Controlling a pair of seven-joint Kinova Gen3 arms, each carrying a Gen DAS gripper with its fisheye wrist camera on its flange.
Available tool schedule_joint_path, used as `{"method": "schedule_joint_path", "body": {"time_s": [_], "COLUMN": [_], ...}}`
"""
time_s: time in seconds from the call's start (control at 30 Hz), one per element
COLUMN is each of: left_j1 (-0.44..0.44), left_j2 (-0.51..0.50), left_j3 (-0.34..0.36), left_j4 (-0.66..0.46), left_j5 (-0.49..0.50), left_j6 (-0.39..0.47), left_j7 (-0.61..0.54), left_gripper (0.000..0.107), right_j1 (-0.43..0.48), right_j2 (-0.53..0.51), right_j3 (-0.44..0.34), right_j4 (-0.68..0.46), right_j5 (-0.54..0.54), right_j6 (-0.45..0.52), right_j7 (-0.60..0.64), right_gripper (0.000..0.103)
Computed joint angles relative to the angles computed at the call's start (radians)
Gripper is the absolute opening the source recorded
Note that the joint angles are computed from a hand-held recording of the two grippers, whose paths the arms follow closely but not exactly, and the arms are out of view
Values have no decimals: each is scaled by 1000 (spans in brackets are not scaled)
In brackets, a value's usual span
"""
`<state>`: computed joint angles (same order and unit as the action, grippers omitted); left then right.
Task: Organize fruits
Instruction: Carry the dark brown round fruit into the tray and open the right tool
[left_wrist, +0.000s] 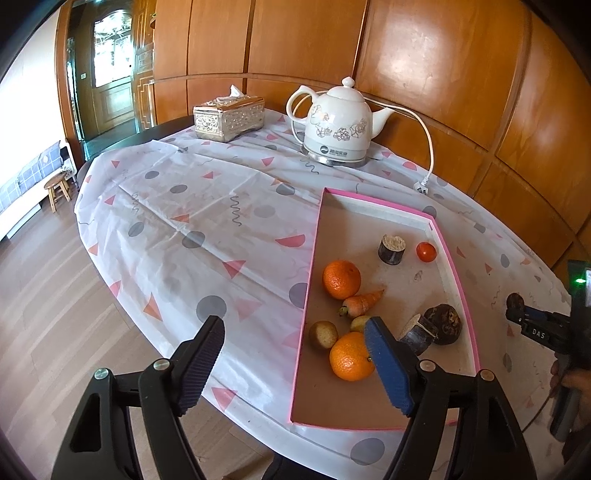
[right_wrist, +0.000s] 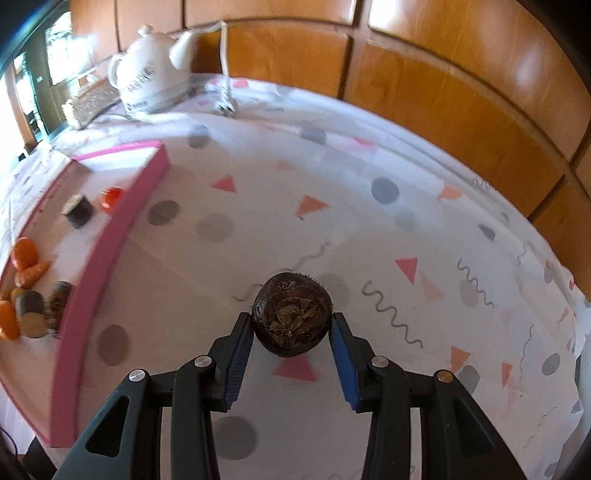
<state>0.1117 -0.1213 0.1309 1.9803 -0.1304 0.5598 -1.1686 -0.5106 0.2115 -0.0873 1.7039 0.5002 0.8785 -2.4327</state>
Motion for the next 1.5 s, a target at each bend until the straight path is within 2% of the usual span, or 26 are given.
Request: {"method": "schedule_joint_path", "body": {"time_s": [0.43, 0.9, 1.23, 1.5], "left_j1": [-3, -28, -38, -43], "left_j2": [-18, -28, -20, 0], "left_j3": [-1, -17, -27, -41], "left_j4": [8, 23, 31, 31], "left_j5": [8, 34, 52, 73], "left_j6": [-5, -23, -32, -30], "left_j7": [0, -7, -21, -39], "left_gripper": [79, 79, 79, 79], "right_j1": [-169, -306, -349, -323], "right_j2": [-46, -2, 48, 130], "right_j3": [-70, -103, -79, -39], "right_j4": [-17, -119, -189, -261], "right_j5": [224, 382, 391, 291], "right_j6": [51, 128, 124, 85], "right_j7": [-193, -244, -199, -104], "right_gripper": [42, 42, 42, 42]}}
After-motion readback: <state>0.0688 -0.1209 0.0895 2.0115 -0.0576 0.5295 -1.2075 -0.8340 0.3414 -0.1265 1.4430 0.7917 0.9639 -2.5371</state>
